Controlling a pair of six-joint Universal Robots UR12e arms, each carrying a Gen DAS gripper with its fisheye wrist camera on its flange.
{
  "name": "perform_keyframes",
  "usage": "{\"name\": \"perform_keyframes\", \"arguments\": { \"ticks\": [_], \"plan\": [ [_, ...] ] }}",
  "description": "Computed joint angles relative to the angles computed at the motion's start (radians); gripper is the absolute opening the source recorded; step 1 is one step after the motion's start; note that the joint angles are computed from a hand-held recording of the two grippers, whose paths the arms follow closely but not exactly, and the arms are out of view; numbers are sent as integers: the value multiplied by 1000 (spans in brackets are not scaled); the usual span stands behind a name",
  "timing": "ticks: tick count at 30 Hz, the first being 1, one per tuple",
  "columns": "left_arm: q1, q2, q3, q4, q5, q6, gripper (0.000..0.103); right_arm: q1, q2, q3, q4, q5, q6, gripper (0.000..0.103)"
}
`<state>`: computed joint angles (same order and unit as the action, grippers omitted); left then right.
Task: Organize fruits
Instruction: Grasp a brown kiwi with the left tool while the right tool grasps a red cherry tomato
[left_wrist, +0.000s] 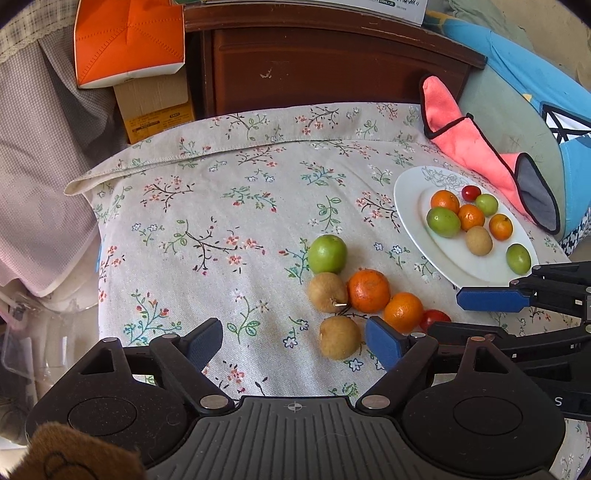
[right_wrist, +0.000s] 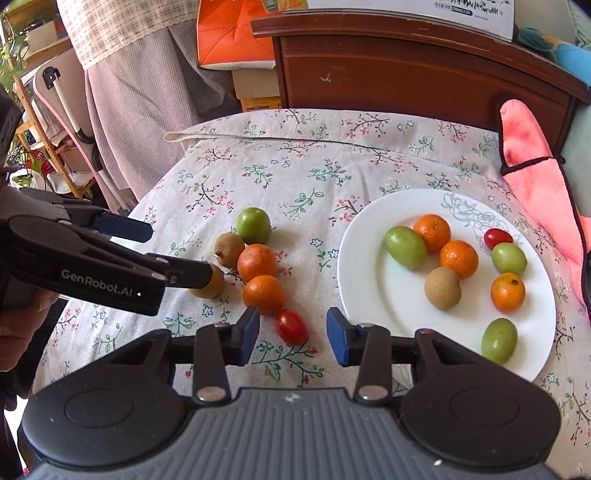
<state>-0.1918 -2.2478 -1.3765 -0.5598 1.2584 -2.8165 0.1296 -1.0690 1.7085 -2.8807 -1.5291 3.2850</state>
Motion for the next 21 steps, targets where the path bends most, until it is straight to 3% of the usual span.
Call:
{"name": "perform_keyframes", "arguments": {
  "ticks": [10,15,21],
  "plan": [
    [-5,-8,-3,-21,-11,17,71,5,13,-9,23,-13,-43,31],
    [-8,-11,-11,18,-14,17,67,6,15,-11,27,-18,-52,25],
    [-10,-11,-21,46,-29,46,46,6,16,-11,27,-17,-53,23]
  ]
}}
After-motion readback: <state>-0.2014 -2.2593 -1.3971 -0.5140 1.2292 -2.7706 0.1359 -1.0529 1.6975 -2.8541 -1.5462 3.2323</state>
